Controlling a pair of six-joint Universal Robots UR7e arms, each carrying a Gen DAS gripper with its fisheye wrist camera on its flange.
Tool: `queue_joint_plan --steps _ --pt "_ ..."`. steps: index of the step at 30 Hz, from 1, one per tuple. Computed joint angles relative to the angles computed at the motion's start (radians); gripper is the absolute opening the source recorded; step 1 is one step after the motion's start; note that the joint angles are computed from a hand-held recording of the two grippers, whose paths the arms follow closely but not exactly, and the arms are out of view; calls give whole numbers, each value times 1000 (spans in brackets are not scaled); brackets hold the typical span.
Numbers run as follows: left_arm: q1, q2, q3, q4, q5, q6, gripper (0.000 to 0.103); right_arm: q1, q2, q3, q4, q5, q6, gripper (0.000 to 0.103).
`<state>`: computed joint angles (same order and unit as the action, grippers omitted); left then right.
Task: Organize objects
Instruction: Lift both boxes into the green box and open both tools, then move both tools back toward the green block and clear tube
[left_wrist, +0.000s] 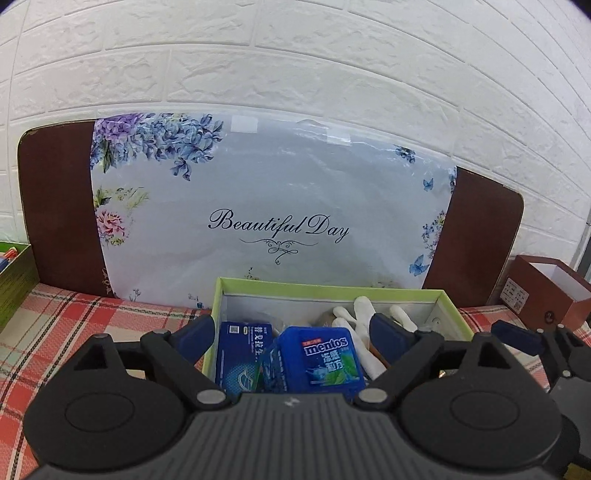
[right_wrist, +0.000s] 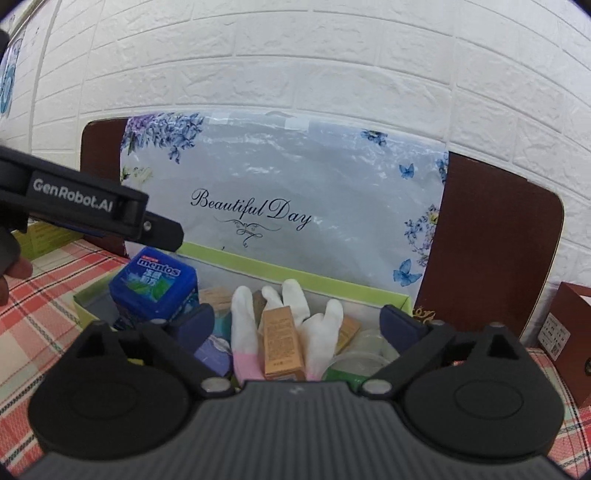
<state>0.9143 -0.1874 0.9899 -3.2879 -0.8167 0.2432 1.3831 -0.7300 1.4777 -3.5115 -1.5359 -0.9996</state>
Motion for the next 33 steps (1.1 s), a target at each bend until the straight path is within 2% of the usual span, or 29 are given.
queue_joint_plan --steps 5,7,14,17,22,25,29,33 --pt "-39 -65 143 -83 3 -25 93 -1 -51 74 -14 -19 40 103" --pt "-65 -89 191 -77 62 -53 93 -5 -85 123 -32 -9 49 103" --pt "-144 -136 364 -184 228 -92 93 -26 -215 323 -118 14 75 103" --pt "-168 -144 434 -228 273 -105 93 -40 -264 413 -167 20 88 103" --pt "-195 -180 563 -183 299 -230 93 -71 -333 556 -233 29 129 103" --pt "-209 -188 621 -182 319 -271 93 -89 -363 625 -253 30 121 103" --pt "-216 -211 694 -139 336 -369 93 -108 -381 689 -279 12 113 103" --pt "-218 -219 722 -100 359 -413 93 -129 -395 731 -274 3 117 103"
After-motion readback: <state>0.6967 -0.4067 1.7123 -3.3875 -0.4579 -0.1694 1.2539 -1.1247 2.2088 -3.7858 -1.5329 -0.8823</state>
